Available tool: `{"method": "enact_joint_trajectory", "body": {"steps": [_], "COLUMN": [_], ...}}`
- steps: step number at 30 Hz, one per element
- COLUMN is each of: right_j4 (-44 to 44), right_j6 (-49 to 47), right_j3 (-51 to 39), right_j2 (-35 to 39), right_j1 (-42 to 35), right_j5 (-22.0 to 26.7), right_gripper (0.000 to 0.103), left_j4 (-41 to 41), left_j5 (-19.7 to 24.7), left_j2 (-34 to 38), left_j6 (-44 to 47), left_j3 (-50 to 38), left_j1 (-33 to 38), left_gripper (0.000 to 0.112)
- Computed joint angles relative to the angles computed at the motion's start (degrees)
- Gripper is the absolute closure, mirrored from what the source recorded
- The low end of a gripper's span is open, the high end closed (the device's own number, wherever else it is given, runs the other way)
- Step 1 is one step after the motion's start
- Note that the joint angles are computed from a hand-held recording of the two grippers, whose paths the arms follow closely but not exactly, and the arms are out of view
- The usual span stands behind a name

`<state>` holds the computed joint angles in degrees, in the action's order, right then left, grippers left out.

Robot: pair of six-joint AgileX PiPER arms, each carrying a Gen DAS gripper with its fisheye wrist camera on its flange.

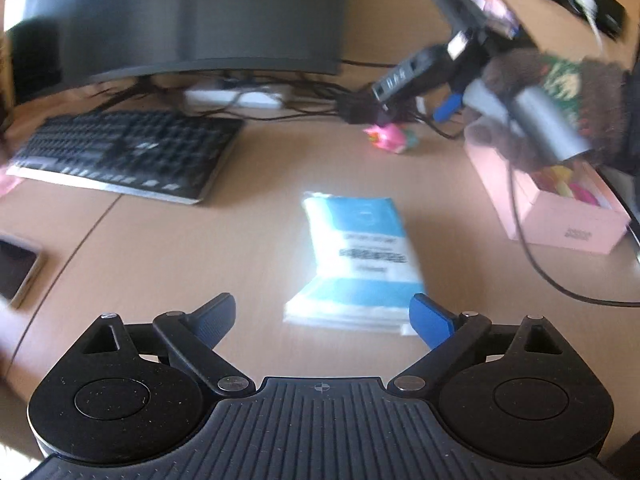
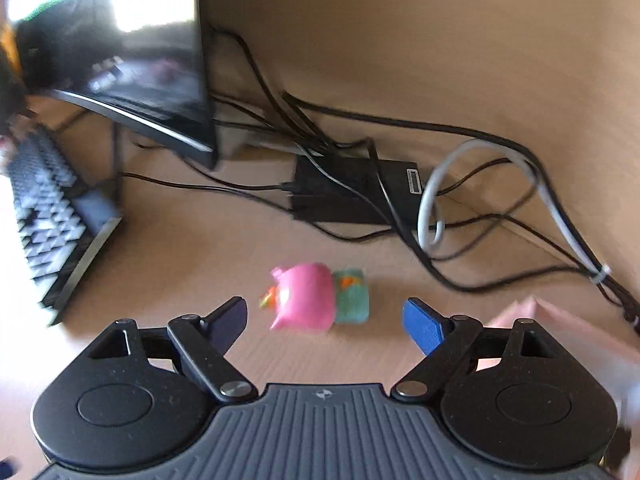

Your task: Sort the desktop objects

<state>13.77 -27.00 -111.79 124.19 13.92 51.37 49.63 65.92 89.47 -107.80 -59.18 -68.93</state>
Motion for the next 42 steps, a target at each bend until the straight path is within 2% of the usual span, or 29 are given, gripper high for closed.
{"method": "enact_joint_trajectory", "body": {"steps": [3, 4, 5, 6, 8, 10, 14, 17, 20, 22, 27, 29, 35, 38, 42], "right_j4": [-4.18, -4.14, -3.71, -4.13, -2.39, 3.49, 21.22, 30.08, 31.31, 30.12, 27.06, 27.72, 27.85, 28.21, 31.39], "right_j6": [4.73, 4.71, 3.89, 3.54, 0.3, -4.75, -20.86, -33.05, -40.88, -44.81, -40.86, -39.4, -40.64, -41.13, -47.03], "right_j3": [-9.22, -11.11, -11.36, -9.31, -2.84, 5.39, 24.63, 37.82, 47.35, 52.06, 53.13, 50.16, 49.38, 50.43, 57.07], "right_j2": [6.94, 8.28, 8.66, 7.58, 3.64, -2.22, -17.51, -27.77, -34.66, -37.42, -34.77, -32.47, -30.63, -29.79, -33.71], "right_j1": [1.81, 2.0, 2.1, 2.47, 2.59, 1.21, -5.76, -13.81, -21.58, -25.12, -28.84, -30.66, -27.21, -27.22, -30.0], "right_j5": [3.9, 5.32, 5.8, 4.31, 0.53, -1.87, -1.17, 1.72, 2.78, -0.08, -7.98, -5.17, -9.61, -10.82, -12.27], "right_gripper": [0.021, 0.033, 0.036, 0.037, 0.038, 0.039, 0.039, 0.039, 0.038, 0.039, 0.039, 0.042, 0.051, 0.051, 0.05], "left_j4": [-0.33, -0.55, -0.74, -0.97, -1.22, -1.07, 0.07, 0.67, 0.29, 0.47, 0.12, -1.01, -2.25, -3.4, -5.12], "left_j5": [1.56, 1.42, 1.13, 1.03, 0.25, -0.91, -3.04, -4.82, -7.48, -8.36, -7.1, -5.76, -1.8, -2.09, -3.88], "left_j2": [-1.94, -2.35, -2.59, -2.52, -1.79, -1.15, -0.21, 0.65, 2.21, 3.35, 5.89, 6.3, 7.16, 8.1, 10.06], "left_j6": [-4.29, -4.96, -5.24, -5.19, -3.84, -2.42, 0.24, 2.8, 5.48, 6.74, 9.78, 10.92, 13.53, 15.06, 18.13], "left_j3": [1.5, 1.82, 2.12, 2.1, 1.56, 1.11, 0.3, -0.68, -2.16, -3.32, -7.06, -8.51, -11.5, -12.32, -13.04], "left_j1": [-0.3, 0.16, 0.55, 0.72, 1.36, 1.67, 2.93, 4.36, 5.84, 6.26, 6.73, 6.88, 6.94, 8.0, 10.74], "left_gripper": [0.015, 0.014, 0.014, 0.014, 0.014, 0.014, 0.013, 0.013, 0.013, 0.013, 0.013, 0.013, 0.012, 0.012, 0.012]}}
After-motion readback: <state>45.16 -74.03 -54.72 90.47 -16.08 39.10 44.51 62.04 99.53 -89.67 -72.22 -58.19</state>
